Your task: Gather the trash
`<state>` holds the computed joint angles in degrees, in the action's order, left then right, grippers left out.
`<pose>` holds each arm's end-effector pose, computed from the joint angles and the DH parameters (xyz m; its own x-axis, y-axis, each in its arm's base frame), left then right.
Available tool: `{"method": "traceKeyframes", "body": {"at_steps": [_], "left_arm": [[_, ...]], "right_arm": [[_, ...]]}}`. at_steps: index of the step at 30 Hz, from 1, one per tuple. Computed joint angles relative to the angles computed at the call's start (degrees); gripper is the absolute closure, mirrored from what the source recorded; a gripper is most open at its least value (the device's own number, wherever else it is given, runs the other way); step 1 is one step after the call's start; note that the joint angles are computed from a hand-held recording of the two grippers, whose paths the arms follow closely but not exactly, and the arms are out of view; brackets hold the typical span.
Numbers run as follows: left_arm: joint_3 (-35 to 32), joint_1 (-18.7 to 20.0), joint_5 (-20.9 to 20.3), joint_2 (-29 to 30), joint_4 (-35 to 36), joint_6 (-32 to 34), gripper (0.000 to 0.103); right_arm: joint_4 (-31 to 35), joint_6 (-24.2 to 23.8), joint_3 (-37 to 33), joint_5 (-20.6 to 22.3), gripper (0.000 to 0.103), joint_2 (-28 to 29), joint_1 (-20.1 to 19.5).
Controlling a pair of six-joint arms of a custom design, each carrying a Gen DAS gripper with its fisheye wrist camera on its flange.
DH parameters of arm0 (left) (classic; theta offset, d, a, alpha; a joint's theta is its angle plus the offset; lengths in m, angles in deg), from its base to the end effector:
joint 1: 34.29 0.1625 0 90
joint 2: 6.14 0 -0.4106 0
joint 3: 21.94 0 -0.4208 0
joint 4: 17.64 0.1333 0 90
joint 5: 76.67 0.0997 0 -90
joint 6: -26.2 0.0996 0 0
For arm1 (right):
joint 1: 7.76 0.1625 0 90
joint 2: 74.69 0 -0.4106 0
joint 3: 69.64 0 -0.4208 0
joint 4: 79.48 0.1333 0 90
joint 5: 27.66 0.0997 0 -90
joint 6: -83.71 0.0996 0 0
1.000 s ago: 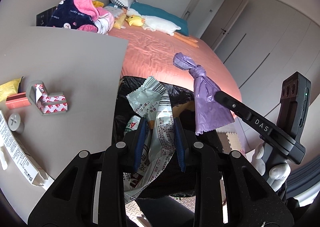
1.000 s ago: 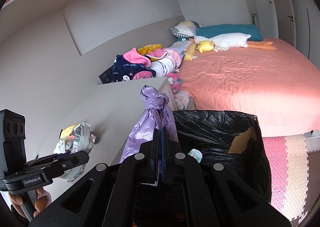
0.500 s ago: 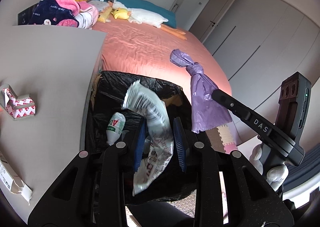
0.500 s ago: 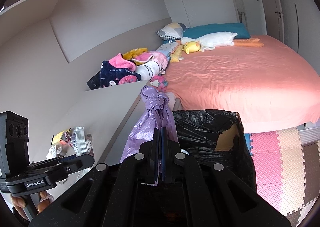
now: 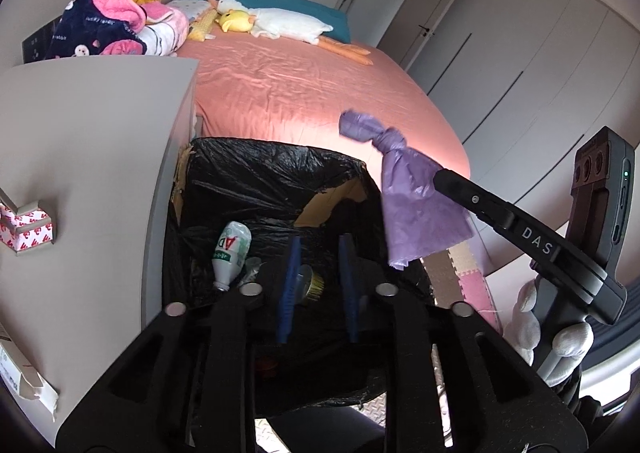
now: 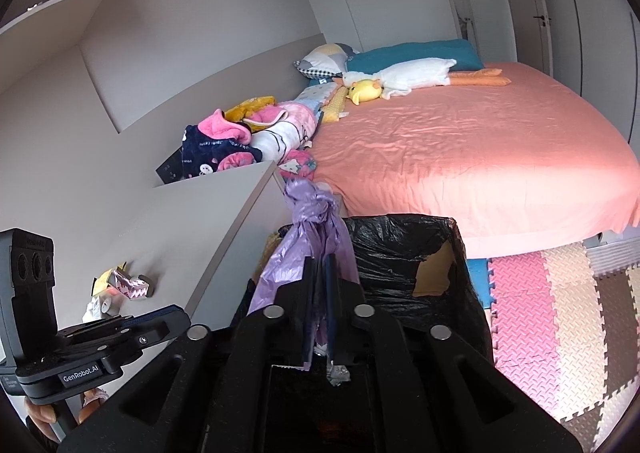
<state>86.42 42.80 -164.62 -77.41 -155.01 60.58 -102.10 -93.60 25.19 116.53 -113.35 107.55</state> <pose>0.0031 -0.5992 0.2174 -0.6810 0.7207 -0.1298 0.7323 0.6690 -0.1274 0.2819 -0.4733 -0.0459 -0.8281 0.3839 0.4086 -0.1976 0.4821 -0.8535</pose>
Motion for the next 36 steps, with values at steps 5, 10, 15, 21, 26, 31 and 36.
{"method": "traceKeyframes", "body": {"at_steps": [5,10,15,21,26,31,36], "left_arm": [[1.3,0.6,-0.6,-0.8,-4.0,0.3,0.013],[1.5,0.5,-0.3,-1.1,-4.5,0.3,0.013],[1.6,0.5,0.3,-1.2,-4.5,0.1,0.013],[1.2,0.9,0.4,-1.4,-4.4,-0.3,0.012],[1.1,1.4,1.0,-1.8,-5.2,-0.7,0.012],[0.9,2.2,1.9,-2.1,-6.1,-1.1,0.012],[0.8,2.9,3.6,-2.7,-7.6,-1.6,0.012]], "right_arm": [[-3.2,-1.7,1.0,1.5,0.045,-0.2,0.2],[-3.0,-1.4,1.0,1.4,0.045,-0.2,0.2],[-2.5,-1.1,0.7,1.2,0.045,-0.1,0.2],[-1.4,-0.8,-0.2,0.8,0.045,0.5,0.3],[0.2,-1.0,-2.0,0.1,0.045,1.9,0.6],[2.2,-1.0,-4.3,-1.0,0.043,3.5,0.8],[3.8,-1.3,-6.8,-2.1,0.041,5.3,1.2]]}}
